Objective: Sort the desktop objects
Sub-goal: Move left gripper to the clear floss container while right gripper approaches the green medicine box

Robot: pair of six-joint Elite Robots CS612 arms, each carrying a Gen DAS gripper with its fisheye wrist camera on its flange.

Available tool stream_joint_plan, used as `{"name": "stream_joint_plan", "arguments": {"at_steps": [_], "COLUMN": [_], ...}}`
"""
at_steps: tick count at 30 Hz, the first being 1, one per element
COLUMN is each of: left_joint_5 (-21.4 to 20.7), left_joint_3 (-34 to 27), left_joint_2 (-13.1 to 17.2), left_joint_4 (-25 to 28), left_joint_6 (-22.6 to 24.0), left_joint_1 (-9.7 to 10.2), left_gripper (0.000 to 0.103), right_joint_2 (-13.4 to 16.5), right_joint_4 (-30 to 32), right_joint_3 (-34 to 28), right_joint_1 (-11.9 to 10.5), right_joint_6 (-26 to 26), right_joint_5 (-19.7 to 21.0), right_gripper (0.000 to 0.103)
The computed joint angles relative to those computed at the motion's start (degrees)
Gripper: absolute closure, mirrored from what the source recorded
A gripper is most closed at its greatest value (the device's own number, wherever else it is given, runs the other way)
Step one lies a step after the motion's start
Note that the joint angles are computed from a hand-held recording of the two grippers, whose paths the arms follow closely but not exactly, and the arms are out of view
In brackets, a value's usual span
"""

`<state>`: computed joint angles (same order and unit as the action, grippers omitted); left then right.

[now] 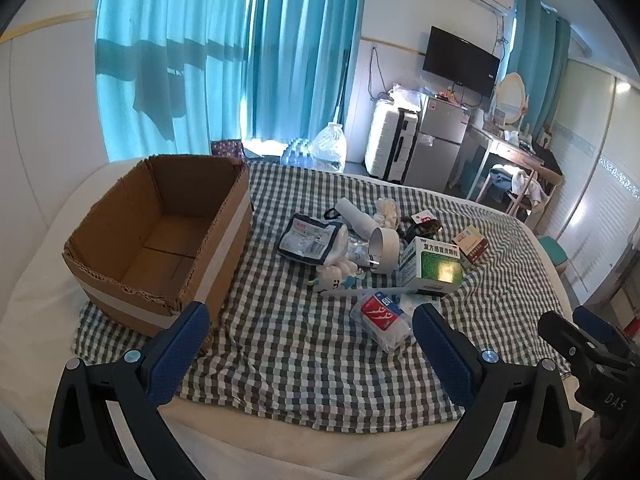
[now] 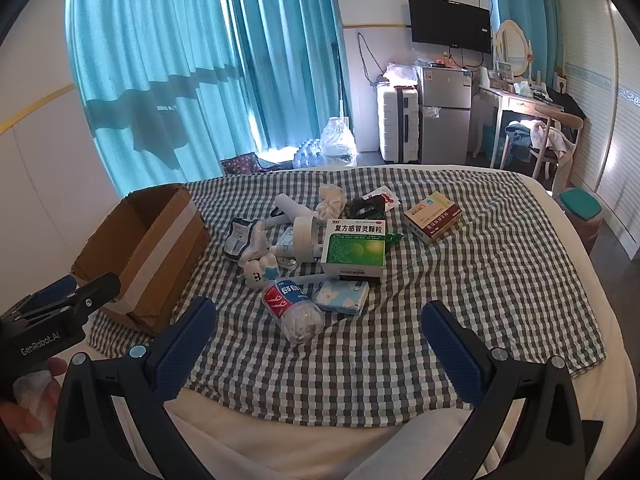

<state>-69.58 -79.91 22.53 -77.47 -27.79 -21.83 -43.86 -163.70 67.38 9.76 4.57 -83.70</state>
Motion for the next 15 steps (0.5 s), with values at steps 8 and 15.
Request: {"name": "stream_joint_plan", "arguments": {"at_steps": [8, 15], "left_joint_5": [-0.29, -0.35], "left_joint_3": [0.73, 2.34], "left_joint_2": [0.65, 0.76], "left_joint_4": [-1.2, -1.46], "left_joint_6": [1.48, 3.93], "left_joint_1": [-0.25, -0.81], "left_gripper": [0.0, 0.0], "right_joint_2": [0.27, 0.58], "right_joint_4": [1.01, 1.53], "right_joint_3": [-0.14, -0.12], "right_joint_1": [-0.32, -0.86], "right_joint_6": [-0.8, 0.01], "right_joint_5": [0.05, 0.15], "right_gripper": [0.0, 0.0]}}
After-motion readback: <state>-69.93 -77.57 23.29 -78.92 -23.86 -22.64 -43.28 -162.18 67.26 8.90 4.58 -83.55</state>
